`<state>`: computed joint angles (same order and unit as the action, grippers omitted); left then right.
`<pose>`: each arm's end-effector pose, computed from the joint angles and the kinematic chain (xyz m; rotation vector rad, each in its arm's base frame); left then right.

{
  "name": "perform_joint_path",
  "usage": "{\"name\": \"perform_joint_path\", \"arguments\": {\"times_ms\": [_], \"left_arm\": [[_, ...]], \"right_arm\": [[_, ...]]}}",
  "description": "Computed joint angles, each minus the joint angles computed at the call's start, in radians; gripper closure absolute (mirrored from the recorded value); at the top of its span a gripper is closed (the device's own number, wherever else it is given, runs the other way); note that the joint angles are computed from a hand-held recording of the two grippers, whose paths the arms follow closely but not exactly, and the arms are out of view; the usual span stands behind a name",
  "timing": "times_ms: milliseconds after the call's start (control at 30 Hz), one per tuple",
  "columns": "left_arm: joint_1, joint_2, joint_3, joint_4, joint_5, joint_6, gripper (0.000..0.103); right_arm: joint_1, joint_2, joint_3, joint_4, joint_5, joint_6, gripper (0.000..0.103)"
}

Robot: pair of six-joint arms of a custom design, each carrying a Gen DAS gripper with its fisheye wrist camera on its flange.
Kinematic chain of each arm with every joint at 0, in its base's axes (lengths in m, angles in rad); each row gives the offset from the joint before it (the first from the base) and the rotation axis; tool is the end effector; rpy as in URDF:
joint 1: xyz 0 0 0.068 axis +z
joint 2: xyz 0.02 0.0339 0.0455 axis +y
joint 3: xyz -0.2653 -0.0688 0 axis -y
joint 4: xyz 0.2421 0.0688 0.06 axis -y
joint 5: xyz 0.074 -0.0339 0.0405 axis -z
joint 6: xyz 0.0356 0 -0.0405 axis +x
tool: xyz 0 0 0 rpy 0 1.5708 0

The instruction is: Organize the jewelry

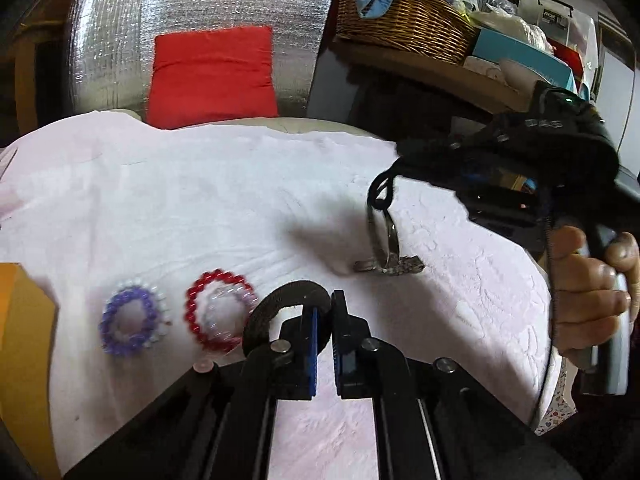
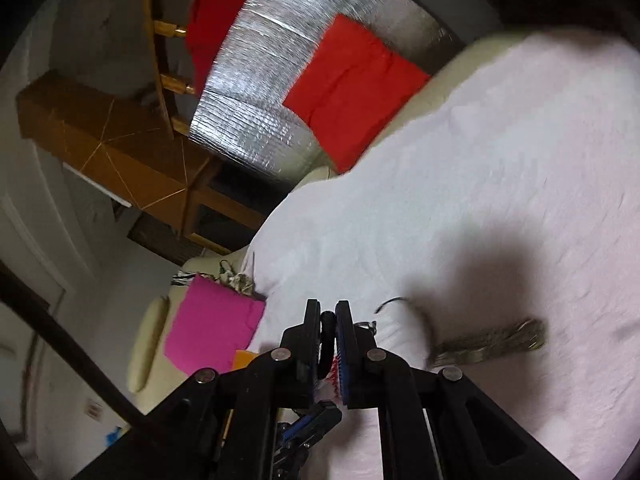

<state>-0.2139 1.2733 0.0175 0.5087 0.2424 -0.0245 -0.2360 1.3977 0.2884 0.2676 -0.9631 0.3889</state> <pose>0.1486 -0.0410 0.0818 0.3425 2.2993 -0.4013 0.2000 -0.0180 0.1144 0.2609 2.2465 1.2203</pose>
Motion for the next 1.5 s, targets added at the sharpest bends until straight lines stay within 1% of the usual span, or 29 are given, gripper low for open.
{"name": "perform_joint_path", "arguments": {"times_ms": [100, 133, 200, 267, 300, 333, 367, 400, 433, 467, 500, 533, 567, 667, 700, 767, 833, 900, 1000, 1033, 1133, 1200, 1233, 1300, 1333, 1367, 1400, 1500], "left_arm": [[0.065, -0.019, -0.016, -0.014, 0.035, 0.032, 0.096], [0.086, -0.015, -0.008, -0.021, 0.045, 0.041, 0.096], [0.101, 0.031, -0.004, 0.015, 0.048, 0.042, 0.097], [0.089, 0.041, -0.005, 0.023, 0.033, 0.031, 0.096], [0.085, 0.041, -0.005, 0.023, 0.026, 0.030, 0.096], [0.074, 0.050, -0.005, 0.034, 0.014, 0.027, 0.096], [0.072, 0.052, -0.006, 0.038, 0.013, 0.026, 0.096], [0.072, 0.053, -0.005, 0.041, 0.015, 0.026, 0.096], [0.077, 0.039, -0.005, 0.028, 0.017, 0.027, 0.096], [0.085, 0.032, -0.004, 0.021, 0.019, 0.028, 0.096], [0.095, 0.029, -0.005, 0.018, 0.023, 0.029, 0.096], [0.111, 0.030, 0.001, 0.013, 0.031, 0.027, 0.096], [0.124, 0.032, 0.004, 0.010, 0.038, 0.029, 0.096], [0.144, 0.036, 0.009, 0.006, 0.037, 0.033, 0.096], [0.151, 0.036, 0.010, 0.004, 0.041, 0.037, 0.096], [0.153, 0.035, 0.008, 0.001, 0.042, 0.040, 0.096], [0.150, 0.032, 0.005, 0.001, 0.035, 0.042, 0.096], [0.159, 0.026, 0.003, -0.006, 0.043, 0.048, 0.096], [0.182, 0.027, 0.007, -0.014, 0.063, 0.055, 0.096], [0.184, 0.024, 0.008, -0.017, 0.068, 0.054, 0.096], [0.198, -0.001, 0.007, -0.041, 0.091, 0.059, 0.096], [0.206, -0.014, 0.005, -0.052, 0.101, 0.068, 0.096], [0.211, -0.018, 0.003, -0.058, 0.104, 0.073, 0.096], [0.229, -0.028, 0.004, -0.076, 0.118, 0.085, 0.096], [0.232, -0.039, 0.006, -0.090, 0.120, 0.086, 0.096], [0.245, -0.049, 0.005, -0.101, 0.128, 0.094, 0.096], [0.257, -0.056, 0.005, -0.110, 0.135, 0.102, 0.096], [0.306, -0.060, 0.015, -0.140, 0.173, 0.119, 0.096]], "right_arm": [[0.126, 0.075, -0.002, 0.121, 0.086, 0.079, 0.094], [0.168, 0.095, 0.009, 0.127, 0.123, 0.083, 0.094], [0.248, 0.141, 0.044, 0.134, 0.244, 0.089, 0.094], [0.273, 0.205, 0.050, 0.200, 0.373, 0.116, 0.093], [0.268, 0.230, 0.057, 0.204, 0.439, 0.131, 0.090], [0.252, 0.247, 0.064, 0.202, 0.471, 0.141, 0.075], [0.217, 0.256, 0.061, 0.207, 0.486, 0.150, 0.067], [0.187, 0.247, 0.054, 0.210, 0.494, 0.144, 0.054], [0.169, 0.222, 0.052, 0.189, 0.500, 0.126, 0.050], [0.150, 0.194, 0.064, 0.135, 0.513, 0.078, 0.050], [0.132, 0.170, 0.098, 0.031, 0.521, -0.002, 0.050], [0.107, 0.172, 0.142, -0.083, 0.508, -0.089, 0.050], [0.080, 0.191, 0.175, -0.166, 0.485, -0.161, 0.050], [0.009, 0.256, 0.234, -0.318, 0.486, -0.314, 0.050], [-0.013, 0.279, 0.247, -0.341, 0.487, -0.340, 0.050], [-0.068, 0.317, 0.263, -0.368, 0.446, -0.376, 0.050], [-0.099, 0.319, 0.269, -0.396, 0.416, -0.428, 0.050], [-0.096, 0.275, 0.264, -0.410, 0.404, -0.448, 0.050], [-0.086, 0.226, 0.255, -0.470, 0.299, -0.509, 0.050], [-0.061, 0.208, 0.241, -0.469, 0.297, -0.524, 0.050], [0.073, 0.134, 0.184, -0.414, 0.361, -0.481, 0.050], [0.119, 0.122, 0.158, -0.369, 0.389, -0.454, 0.050], [0.154, 0.124, 0.150, -0.335, 0.421, -0.425, 0.050], [0.198, 0.115, 0.157, -0.335, 0.492, -0.418, 0.050], [0.196, 0.106, 0.159, -0.333, 0.500, -0.407, 0.050], [0.171, 0.098, 0.158, -0.325, 0.485, -0.387, 0.050], [0.122, 0.081, 0.160, -0.337, 0.472, -0.388, 0.050], [0.029, 0.078, 0.174, -0.397, 0.495, -0.499, 0.050]]}}
